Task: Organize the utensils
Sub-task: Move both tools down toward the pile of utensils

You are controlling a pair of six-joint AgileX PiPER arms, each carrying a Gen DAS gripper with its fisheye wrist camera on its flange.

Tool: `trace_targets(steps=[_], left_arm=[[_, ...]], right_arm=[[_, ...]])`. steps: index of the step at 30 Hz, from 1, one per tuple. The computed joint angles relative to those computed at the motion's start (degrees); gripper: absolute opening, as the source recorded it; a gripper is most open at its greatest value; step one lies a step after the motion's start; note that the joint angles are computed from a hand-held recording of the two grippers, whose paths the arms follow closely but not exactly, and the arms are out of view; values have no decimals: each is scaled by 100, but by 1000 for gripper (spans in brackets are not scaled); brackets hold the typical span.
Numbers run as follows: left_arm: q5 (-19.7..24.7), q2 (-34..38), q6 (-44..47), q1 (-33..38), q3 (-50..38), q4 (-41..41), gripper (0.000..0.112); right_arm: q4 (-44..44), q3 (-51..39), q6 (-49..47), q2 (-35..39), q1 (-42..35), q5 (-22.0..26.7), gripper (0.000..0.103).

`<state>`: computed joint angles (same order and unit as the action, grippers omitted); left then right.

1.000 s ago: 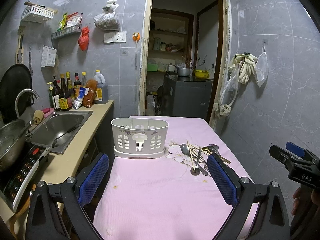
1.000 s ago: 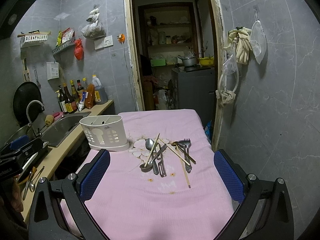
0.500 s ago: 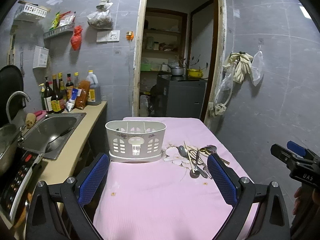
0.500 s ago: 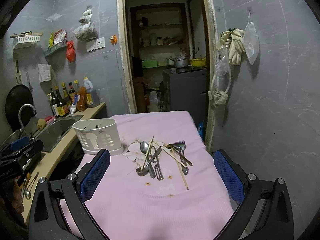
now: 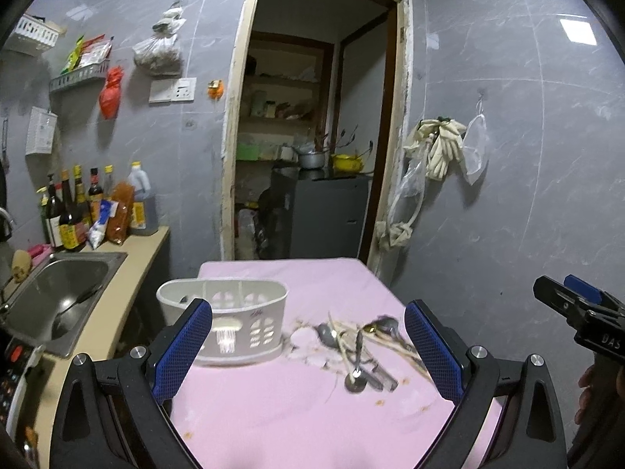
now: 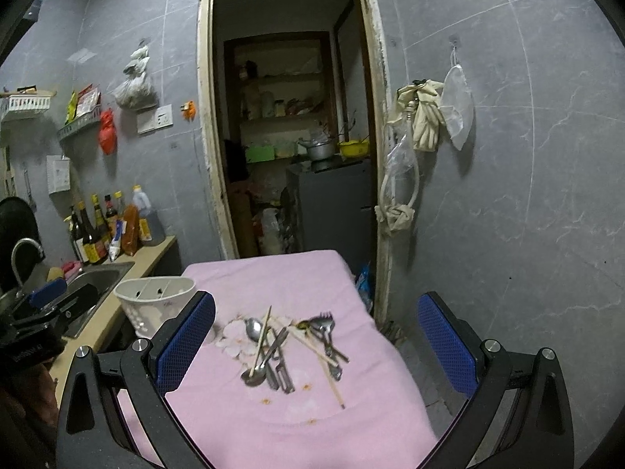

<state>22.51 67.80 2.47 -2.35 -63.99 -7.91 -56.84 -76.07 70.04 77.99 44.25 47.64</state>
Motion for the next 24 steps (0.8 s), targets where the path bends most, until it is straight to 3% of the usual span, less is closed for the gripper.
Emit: trace_targets(steps=[6,9,13,17,21,24], left_arm=[[-185,670,-1498,-507,-460,1385,99],[-119,1147,-2899,-831,-825,2743,99],[-2,1803,-4332,-1109,-1336,3965,99],[260,2586,-4913,-1293,-1987,4464,99],[565,3397,-4960,-1417,-2714,4436,99],[877,4019,-4606,-1436,-3310,4029,99]], right_arm=[[693,-287,-950,282,-1060,-983,102],[1478,-689,-1919,685,-1708,-1541,102],[2780,-1380,-3438,1435,-2399,-2081,102],[4574,-2163,-5227,2287,-2963,-2136,102],[6347,-3186,-6808,3315,-3400,-1575,102],[7065,-3808,-7480,3991,-3610,-1193,102]])
